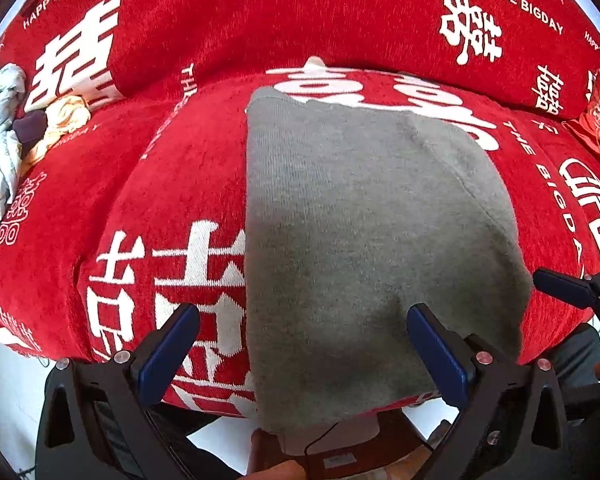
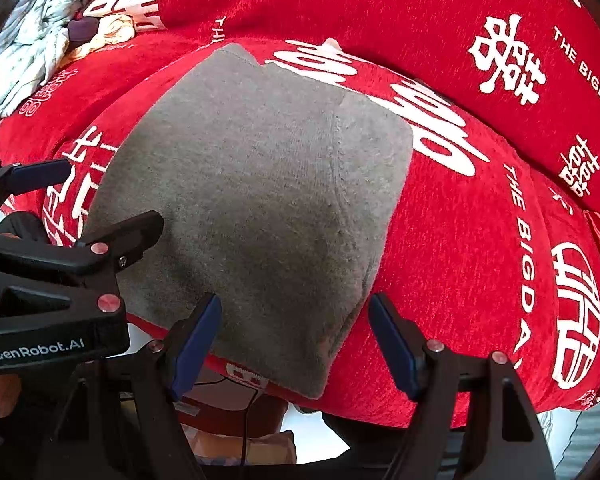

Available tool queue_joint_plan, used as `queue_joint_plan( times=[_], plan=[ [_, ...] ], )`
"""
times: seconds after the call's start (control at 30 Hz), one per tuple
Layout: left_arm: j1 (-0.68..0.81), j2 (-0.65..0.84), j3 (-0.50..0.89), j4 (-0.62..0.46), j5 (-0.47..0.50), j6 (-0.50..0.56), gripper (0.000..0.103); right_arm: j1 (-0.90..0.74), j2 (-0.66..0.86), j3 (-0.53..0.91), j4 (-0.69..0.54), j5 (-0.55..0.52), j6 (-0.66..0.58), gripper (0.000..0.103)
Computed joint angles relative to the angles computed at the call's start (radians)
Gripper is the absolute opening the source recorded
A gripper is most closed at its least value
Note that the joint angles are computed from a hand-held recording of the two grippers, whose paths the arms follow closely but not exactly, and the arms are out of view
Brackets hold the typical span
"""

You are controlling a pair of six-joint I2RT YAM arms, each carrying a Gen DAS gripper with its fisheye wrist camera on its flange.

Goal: Fold small clothes

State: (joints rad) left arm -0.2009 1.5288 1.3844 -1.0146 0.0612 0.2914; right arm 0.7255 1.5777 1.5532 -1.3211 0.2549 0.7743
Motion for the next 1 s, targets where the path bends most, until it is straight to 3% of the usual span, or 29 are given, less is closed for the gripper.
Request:
queue_joint_plan(
  times=[1.0],
  plan=[
    [0.007, 0.02, 0.017, -0.029, 0.009, -0.001, 0.103, 0.005, 0.012, 0.014, -0.004, 0.0, -0.002, 0.079]
  ],
)
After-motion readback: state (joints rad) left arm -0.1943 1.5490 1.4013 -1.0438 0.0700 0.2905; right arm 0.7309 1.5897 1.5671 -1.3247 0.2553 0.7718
